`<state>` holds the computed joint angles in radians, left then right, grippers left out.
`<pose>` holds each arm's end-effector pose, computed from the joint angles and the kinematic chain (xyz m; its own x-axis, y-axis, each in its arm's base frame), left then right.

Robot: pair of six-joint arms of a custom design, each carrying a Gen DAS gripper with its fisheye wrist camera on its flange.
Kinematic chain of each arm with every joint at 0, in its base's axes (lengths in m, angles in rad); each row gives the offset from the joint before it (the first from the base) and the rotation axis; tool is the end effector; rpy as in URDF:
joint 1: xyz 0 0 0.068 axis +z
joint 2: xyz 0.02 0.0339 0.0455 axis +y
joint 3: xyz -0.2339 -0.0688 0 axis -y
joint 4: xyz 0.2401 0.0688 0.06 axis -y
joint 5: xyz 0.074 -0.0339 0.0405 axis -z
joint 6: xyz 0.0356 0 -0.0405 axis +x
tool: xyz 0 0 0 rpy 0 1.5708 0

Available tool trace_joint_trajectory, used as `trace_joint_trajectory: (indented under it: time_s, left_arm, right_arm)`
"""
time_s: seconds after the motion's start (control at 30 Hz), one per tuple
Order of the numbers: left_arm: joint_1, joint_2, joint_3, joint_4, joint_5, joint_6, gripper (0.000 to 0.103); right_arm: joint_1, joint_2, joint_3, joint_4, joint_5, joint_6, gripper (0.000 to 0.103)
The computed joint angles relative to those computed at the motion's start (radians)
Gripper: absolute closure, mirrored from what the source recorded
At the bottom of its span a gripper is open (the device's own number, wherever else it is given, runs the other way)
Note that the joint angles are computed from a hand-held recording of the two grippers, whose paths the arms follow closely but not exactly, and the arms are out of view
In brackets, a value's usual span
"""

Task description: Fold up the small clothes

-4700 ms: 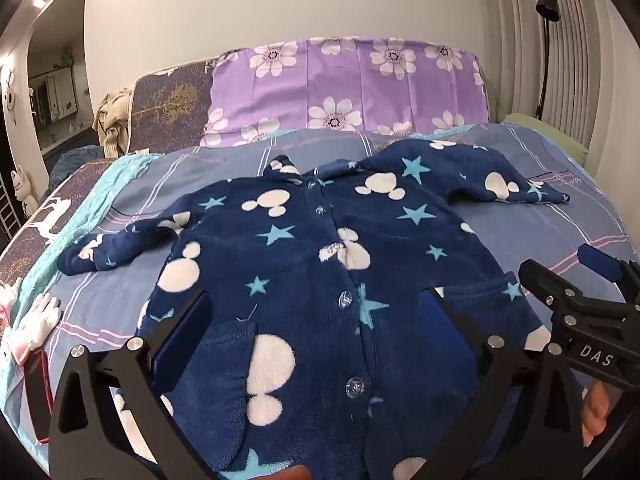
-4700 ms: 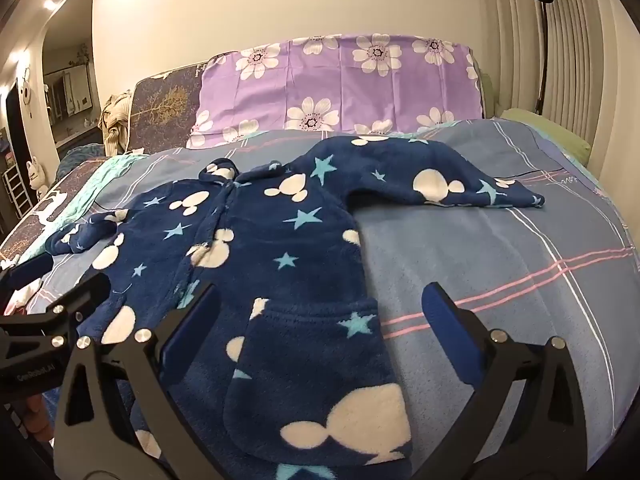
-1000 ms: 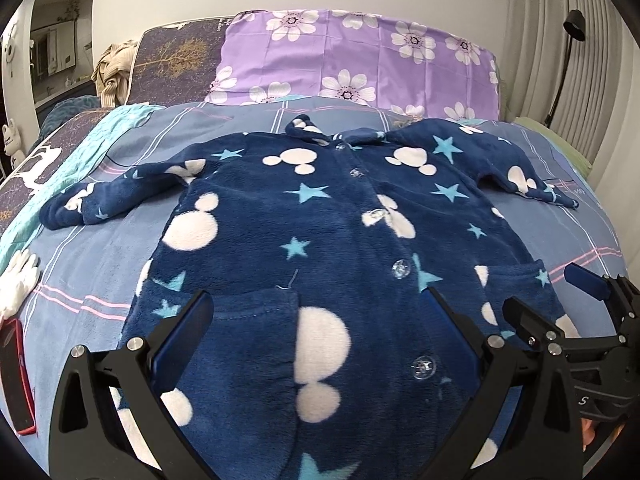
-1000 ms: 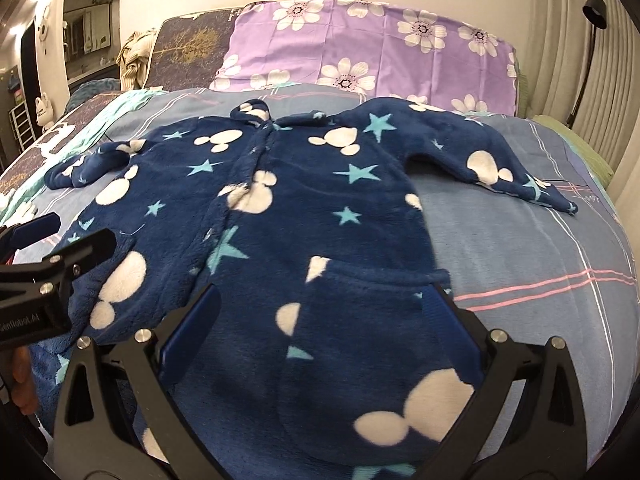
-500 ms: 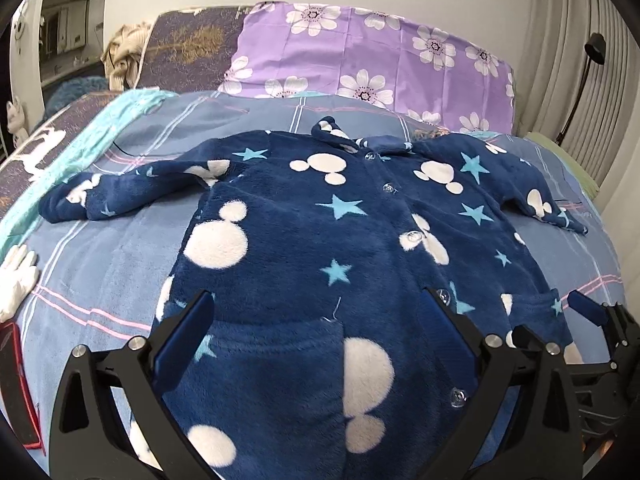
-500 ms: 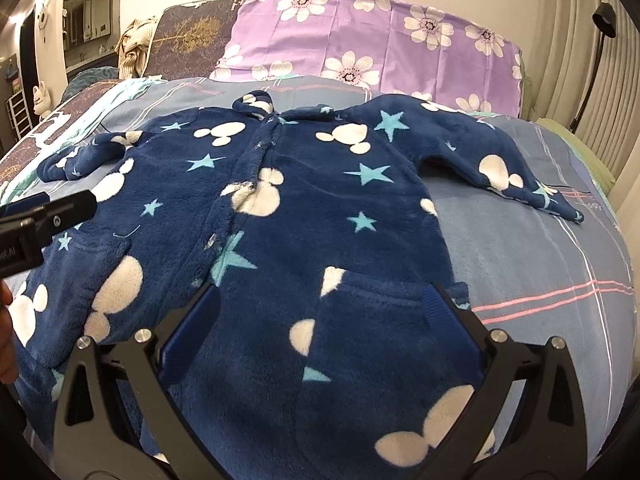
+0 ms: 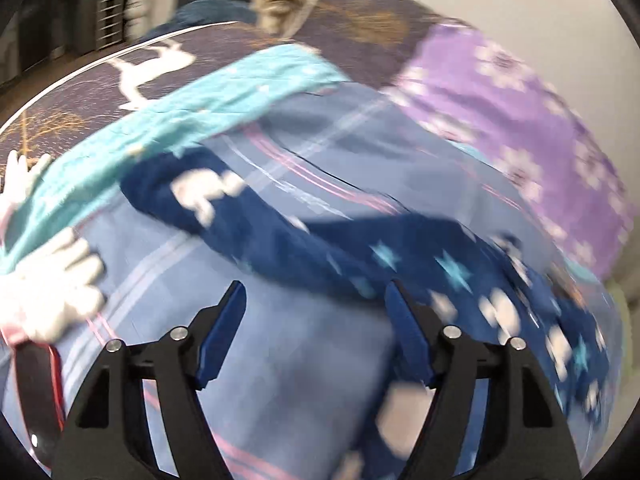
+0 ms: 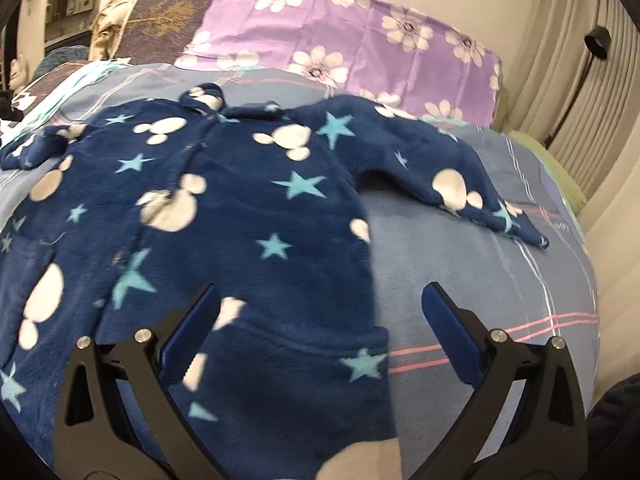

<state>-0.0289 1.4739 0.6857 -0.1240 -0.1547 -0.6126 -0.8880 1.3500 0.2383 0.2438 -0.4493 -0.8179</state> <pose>0.2761 -0.0025 0.1320 -0.6090 -0.5508 -0.5708 -0.5083 0.8234 -0.2522 0.1366 -0.1435 0.0721 -0.7098 -0.1689 -0.6838 0.0054 0.9695 -0.2451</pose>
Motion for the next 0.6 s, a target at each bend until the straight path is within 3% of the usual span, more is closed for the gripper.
trace_joint_trajectory:
  time_s: [0.23, 0.33, 0.47, 0.53, 0.6]
  left_arm:
    - [0.142, 0.626, 0.599, -0.292, -0.033, -0.059, 0.024]
    - [0.187, 0.741, 0.693, -0.323, -0.012, -0.079, 0.025]
    - [0.224, 0.755, 0.671, -0.268, 0.013, -0.059, 0.073]
    - [0.221, 0.687, 0.608, -0.21, 0.011, -0.021, 0.083]
    - [0.195, 0.575, 0.519, -0.126, -0.001, 0.01, 0.086]
  right_arm:
    - [0.069, 0.162, 0.068, 0.07, 0.083, 0.073, 0.002]
    - [0.099, 0.183, 0.072, 0.111, 0.111, 0.081, 0.002]
    - [0.121, 0.207, 0.092, 0.129, 0.127, 0.087, 0.002]
    - [0.126, 0.213, 0.097, 0.133, 0.122, 0.086, 0.002]
    - [0.126, 0.215, 0.099, 0.137, 0.115, 0.086, 0.002]
